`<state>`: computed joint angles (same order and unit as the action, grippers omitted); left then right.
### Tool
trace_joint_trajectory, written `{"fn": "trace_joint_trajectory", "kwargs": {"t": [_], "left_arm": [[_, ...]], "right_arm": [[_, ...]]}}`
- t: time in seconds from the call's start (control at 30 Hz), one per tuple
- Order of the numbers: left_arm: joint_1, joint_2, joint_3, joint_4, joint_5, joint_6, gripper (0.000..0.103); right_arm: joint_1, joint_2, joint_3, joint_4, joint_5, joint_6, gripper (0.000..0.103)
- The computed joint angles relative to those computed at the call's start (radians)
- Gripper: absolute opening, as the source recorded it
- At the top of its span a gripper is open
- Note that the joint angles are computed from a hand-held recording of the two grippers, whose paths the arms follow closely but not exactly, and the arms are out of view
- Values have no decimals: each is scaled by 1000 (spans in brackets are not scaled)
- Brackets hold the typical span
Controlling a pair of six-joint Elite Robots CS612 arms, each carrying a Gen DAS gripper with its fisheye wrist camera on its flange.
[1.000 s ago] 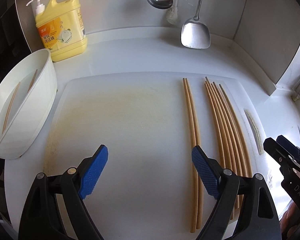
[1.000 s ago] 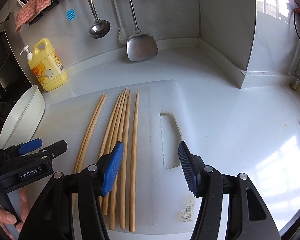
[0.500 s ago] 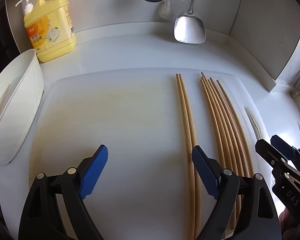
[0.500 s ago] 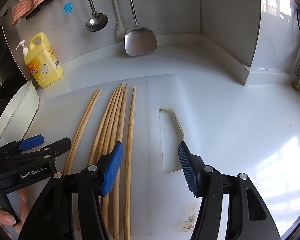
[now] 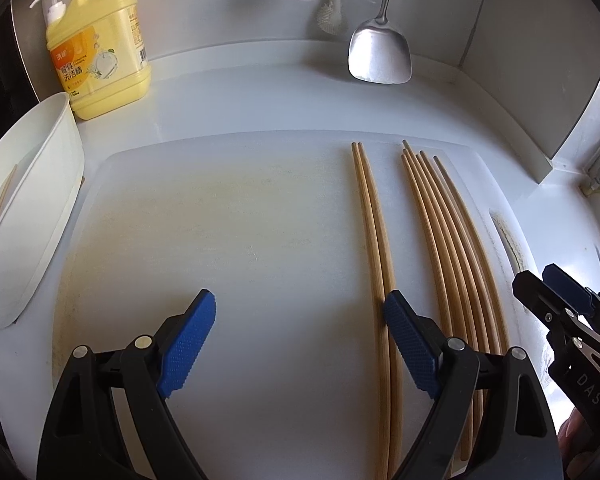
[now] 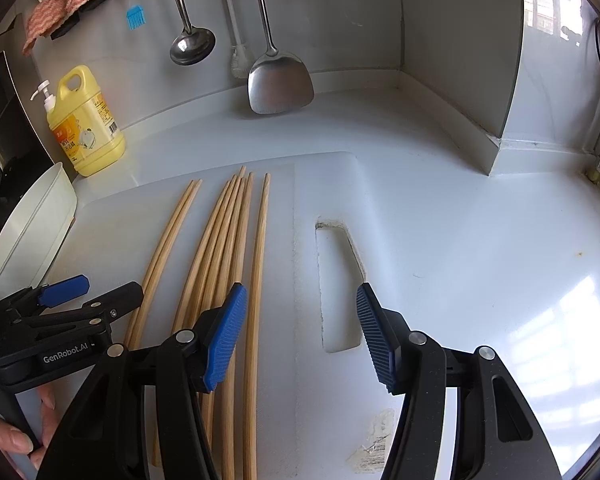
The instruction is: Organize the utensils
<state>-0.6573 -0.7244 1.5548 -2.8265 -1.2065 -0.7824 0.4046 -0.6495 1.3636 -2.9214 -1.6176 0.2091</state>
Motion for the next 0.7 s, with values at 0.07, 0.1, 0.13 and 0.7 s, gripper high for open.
{"fn": "trace_joint_trajectory", "kwargs": {"t": [0.07, 0.1, 0.13, 0.7], "left_arm": [[-2, 1, -2, 3, 2, 5, 86], [-3, 2, -3, 6, 6, 5, 86], [-3, 3, -4, 8, 9, 5, 87], [-6, 10, -14, 36, 54, -6, 92]], "right_arm": [[0, 0, 0, -2, 1, 0, 55], [0, 1, -1, -2, 0, -1, 55], [1, 1, -2, -1, 1, -2, 55], [23, 24, -37, 32, -73, -92, 55]]}}
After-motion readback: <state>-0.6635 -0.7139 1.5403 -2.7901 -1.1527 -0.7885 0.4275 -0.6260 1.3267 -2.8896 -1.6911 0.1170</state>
